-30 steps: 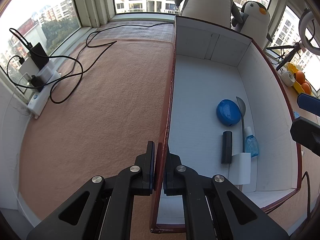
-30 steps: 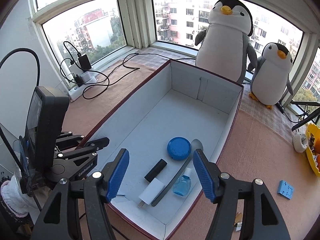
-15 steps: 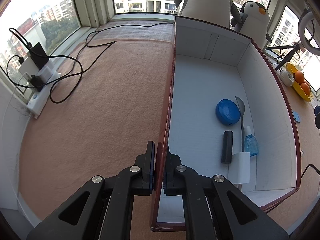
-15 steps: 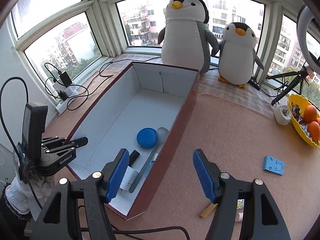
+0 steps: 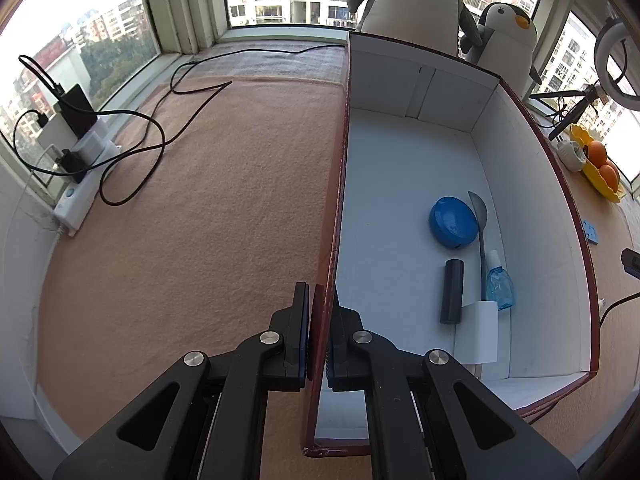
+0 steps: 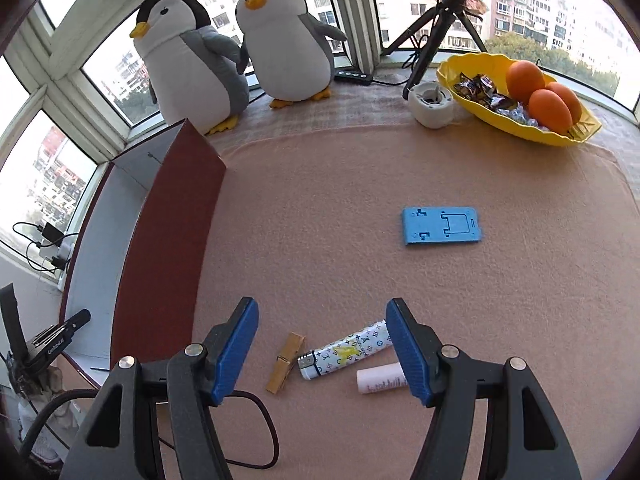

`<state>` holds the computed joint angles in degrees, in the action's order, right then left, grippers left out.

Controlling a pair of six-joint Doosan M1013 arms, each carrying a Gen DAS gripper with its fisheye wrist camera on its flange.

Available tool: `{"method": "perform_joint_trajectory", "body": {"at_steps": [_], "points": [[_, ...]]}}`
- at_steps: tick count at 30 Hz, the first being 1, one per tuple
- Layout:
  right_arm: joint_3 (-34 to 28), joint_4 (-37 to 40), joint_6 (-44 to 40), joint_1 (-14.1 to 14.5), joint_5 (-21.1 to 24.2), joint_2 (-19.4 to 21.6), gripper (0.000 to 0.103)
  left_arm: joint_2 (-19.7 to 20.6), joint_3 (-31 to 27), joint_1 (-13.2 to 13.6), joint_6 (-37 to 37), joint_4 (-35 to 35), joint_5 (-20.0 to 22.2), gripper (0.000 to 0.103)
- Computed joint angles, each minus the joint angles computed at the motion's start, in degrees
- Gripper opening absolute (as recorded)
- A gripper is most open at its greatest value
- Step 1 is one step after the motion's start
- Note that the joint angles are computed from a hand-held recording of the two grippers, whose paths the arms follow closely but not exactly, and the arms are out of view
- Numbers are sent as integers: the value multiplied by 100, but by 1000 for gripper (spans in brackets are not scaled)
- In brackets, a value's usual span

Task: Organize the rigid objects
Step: 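Move the right gripper to the blue phone stand and grasp it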

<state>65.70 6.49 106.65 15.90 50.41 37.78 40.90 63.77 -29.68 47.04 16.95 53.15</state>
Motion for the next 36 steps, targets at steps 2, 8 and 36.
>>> {"method": "perform_joint_trajectory", "body": {"at_steps": [2,8,36], "points": [[62,-56,183,-57,35,2,59,2,-5,-3,-1,6,6,5],[85,672,420,-358,218,126,42,5,-5,-4,16,16,13,5],[-1186,812,1891,-805,925,1077,43,8,-10,6,22,-9,77,5]]}}
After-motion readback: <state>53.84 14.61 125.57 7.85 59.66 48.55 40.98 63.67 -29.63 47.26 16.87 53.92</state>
